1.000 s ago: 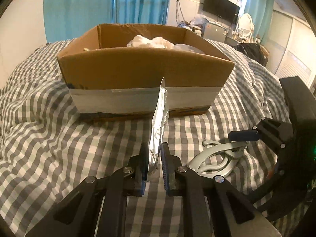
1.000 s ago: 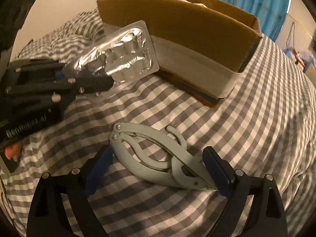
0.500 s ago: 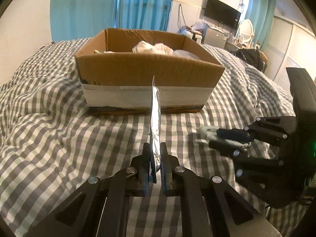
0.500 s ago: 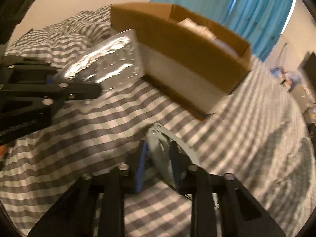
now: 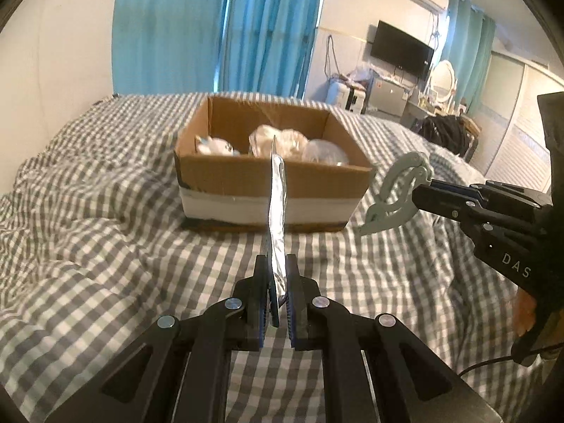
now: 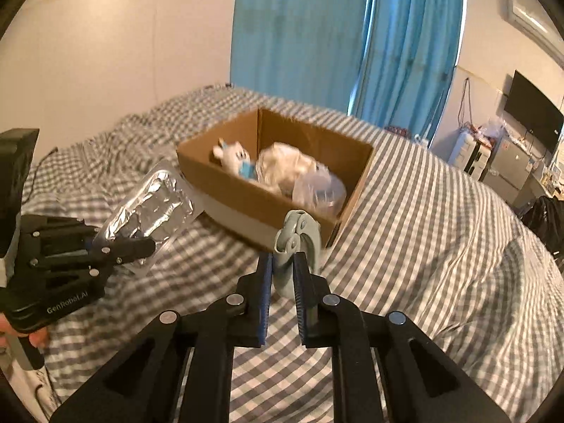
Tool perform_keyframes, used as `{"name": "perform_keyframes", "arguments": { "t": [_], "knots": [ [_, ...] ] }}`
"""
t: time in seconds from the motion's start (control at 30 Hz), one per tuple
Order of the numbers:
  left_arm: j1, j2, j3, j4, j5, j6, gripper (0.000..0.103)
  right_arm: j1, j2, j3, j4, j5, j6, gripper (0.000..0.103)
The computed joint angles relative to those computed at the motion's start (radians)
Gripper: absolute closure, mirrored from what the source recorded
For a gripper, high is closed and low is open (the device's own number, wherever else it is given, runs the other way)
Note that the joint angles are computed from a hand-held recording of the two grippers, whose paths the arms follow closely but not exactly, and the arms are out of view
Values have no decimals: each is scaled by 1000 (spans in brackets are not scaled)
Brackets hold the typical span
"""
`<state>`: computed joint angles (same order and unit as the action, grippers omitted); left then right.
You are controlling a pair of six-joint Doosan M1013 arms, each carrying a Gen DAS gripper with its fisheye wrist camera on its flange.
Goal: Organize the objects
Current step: 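Lower the pill card and hanger clip into the box and open both tools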
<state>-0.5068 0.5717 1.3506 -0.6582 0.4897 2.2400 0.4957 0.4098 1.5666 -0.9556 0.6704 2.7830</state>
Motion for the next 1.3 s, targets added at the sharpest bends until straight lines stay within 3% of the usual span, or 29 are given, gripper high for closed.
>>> {"name": "perform_keyframes", "arguments": {
  "t": [0.33,0.6,0.8,0.97,1.3],
  "knots": [
    [2,-36,-17,-39,-21,4,94,38,-33,-29,-114,33,42,94],
    [-5,4,-149,-33,-9,-19,94,21,-53,-78,-199,23,63,94],
    [-10,85,-304,32,33,-90,94,-21,-29,-151,-181,-1,10,94],
    [-11,170,-443,100,98,-153,94,-59,18,-222,-77,-8,-101,94],
    [-13,380,-734,260,303,-316,94,-134,145,-323,200,-13,-318,94]
  ]
}}
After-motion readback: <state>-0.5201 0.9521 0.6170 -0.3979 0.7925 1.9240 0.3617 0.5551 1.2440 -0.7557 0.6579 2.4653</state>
